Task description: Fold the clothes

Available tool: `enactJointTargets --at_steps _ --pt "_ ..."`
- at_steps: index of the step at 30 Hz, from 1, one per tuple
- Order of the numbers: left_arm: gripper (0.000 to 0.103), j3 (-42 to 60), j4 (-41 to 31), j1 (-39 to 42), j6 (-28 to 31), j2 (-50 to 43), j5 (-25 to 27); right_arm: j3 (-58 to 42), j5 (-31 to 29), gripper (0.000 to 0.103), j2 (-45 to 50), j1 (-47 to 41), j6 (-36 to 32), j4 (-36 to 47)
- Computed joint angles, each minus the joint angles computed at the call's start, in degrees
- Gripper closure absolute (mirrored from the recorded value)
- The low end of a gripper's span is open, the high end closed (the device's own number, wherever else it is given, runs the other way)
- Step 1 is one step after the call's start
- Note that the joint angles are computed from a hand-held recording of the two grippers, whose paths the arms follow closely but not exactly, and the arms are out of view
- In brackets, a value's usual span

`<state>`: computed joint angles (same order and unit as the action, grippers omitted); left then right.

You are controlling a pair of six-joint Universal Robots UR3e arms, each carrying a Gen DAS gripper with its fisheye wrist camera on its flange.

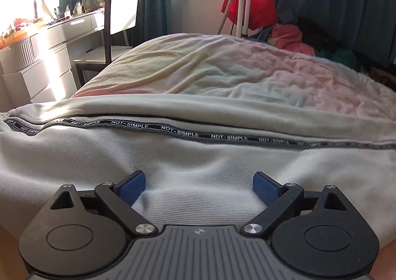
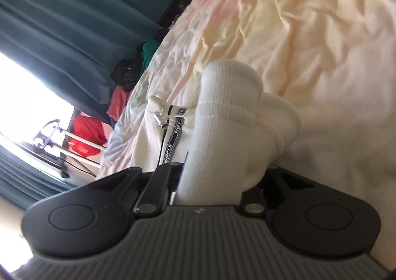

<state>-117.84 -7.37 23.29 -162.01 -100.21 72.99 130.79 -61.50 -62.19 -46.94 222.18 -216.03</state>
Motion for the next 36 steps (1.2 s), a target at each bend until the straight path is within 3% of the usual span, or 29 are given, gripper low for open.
enactJointTargets --at_steps 3,10,16,20,25,28,32,36 --pt "0.006 -0.5 2.3 -1.5 1.3 -1.5 2.6 -0.3 -4.8 0.088 -3.4 2.7 -3.7 1.1" --pt "0.006 0.4 -1.4 -0.2 1.7 0.4 0.9 -3.5 -18.8 0.090 -12.1 15.0 -17.6 -0.2" --pt "0.006 1.1 -6.7 2.2 1.5 4.4 -2.6 -18.9 -36.2 0.090 -7.5 40.5 -33.8 -0.1" --pt "0.006 -0.5 -9.5 7.4 0.4 10.2 -8.3 -29.1 -42.8 0.090 0.9 56.1 -44.5 0.5" --pt "0.006 -2.9 -10.8 15.5 0.1 17.4 -14.5 -35.5 -44.7 0.090 11.4 68.3 -51.4 8.0" --pt "0.006 -3.0 -15.4 20.6 2.1 20.6 -19.9 -37.5 -45.6 0.090 16.2 72.1 -51.7 13.7" --pt "0.006 -3.6 -20.6 26.3 3.9 24.2 -26.3 -36.4 -47.1 0.089 14.2 74.2 -49.0 14.7" --pt "0.006 -4.1 -24.6 30.3 5.5 26.8 -31.2 -37.2 -45.7 0.089 13.4 76.7 -52.6 12.5"
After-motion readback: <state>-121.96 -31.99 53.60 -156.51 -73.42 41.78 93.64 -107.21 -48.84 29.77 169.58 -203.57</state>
